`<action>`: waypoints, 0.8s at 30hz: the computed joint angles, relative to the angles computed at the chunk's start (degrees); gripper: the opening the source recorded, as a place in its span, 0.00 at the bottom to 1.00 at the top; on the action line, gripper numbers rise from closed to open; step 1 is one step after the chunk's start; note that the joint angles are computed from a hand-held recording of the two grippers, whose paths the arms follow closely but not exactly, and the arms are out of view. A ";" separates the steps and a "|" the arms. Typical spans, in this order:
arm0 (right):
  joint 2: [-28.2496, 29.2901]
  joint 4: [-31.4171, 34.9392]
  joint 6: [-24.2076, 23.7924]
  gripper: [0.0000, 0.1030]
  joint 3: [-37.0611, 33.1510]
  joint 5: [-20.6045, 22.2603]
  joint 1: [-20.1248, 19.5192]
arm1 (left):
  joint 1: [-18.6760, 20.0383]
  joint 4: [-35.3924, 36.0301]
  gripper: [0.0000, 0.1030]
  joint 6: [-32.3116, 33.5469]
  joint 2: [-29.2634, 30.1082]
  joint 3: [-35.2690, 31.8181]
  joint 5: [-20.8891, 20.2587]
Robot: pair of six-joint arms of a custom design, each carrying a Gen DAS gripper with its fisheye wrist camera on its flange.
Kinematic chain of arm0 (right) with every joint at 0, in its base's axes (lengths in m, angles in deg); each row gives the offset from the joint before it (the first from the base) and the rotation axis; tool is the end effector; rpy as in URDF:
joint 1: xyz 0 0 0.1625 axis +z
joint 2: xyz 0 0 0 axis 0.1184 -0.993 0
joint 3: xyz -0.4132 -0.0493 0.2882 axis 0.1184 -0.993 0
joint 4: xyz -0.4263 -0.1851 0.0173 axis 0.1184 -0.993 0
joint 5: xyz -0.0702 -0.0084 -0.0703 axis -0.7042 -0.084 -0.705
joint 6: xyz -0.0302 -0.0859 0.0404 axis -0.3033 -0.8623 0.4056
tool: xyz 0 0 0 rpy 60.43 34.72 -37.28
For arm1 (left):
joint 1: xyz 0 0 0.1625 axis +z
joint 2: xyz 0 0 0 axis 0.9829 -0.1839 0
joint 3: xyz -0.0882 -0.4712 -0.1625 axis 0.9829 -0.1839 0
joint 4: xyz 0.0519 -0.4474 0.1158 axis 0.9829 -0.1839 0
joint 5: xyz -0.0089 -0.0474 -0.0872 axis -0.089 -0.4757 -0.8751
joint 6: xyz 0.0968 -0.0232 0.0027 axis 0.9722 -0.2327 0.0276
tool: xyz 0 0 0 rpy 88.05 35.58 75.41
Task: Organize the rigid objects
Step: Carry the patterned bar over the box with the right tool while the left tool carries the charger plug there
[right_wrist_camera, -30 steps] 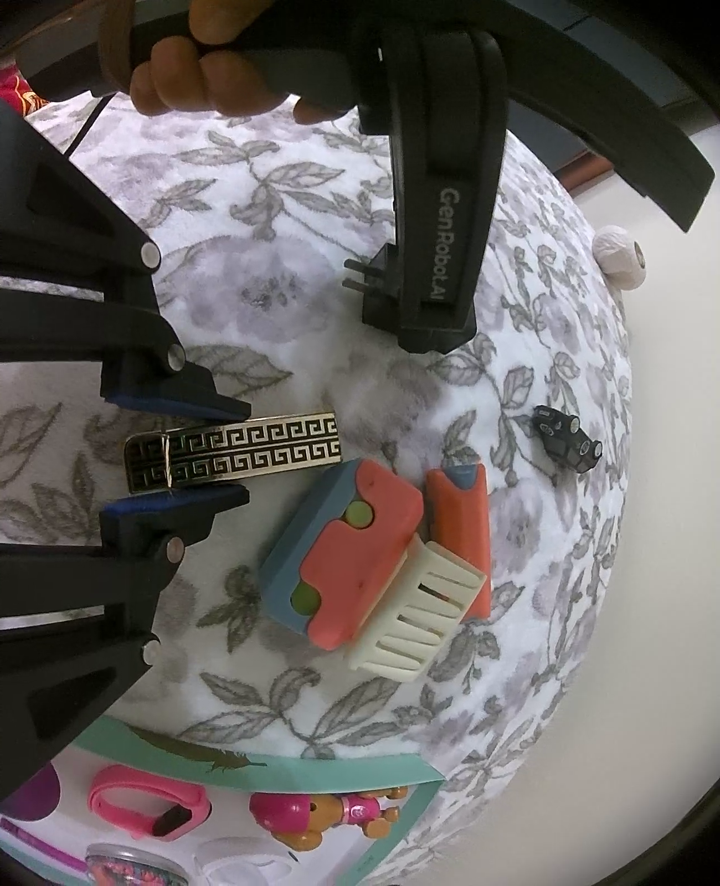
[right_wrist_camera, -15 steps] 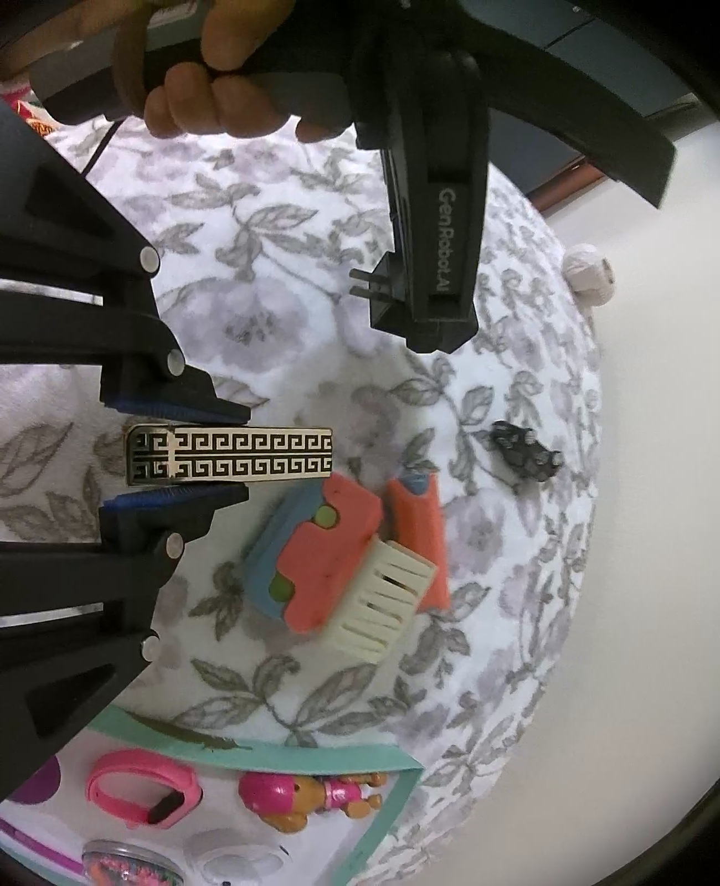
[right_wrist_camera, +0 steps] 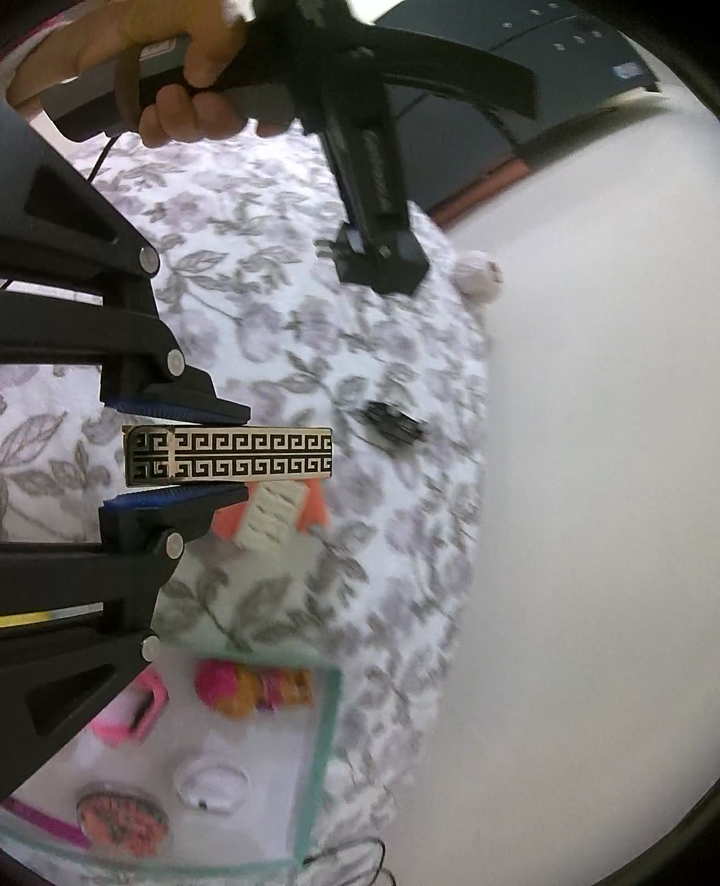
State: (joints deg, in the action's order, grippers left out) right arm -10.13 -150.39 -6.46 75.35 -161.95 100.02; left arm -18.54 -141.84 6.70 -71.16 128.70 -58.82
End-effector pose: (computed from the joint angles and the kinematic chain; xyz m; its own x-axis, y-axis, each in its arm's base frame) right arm 0.2695 -0.6380 0.1264 -0.8516 0.0723 0.5191 -0.3032 0.7399 -0.6005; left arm -0.2051 -0.7572 0.2268 -0.8289 0.2067 -0.5198 0.4475 0.8026 -0.3945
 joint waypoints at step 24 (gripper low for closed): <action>-11.93 -18.90 -0.22 0.21 11.64 -16.37 -0.18 | -7.72 -6.16 0.43 5.81 0.83 6.28 -6.60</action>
State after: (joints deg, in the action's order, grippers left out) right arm -22.07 -169.29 -6.68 87.00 -178.32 99.84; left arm -26.26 -148.00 12.51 -70.33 134.98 -65.41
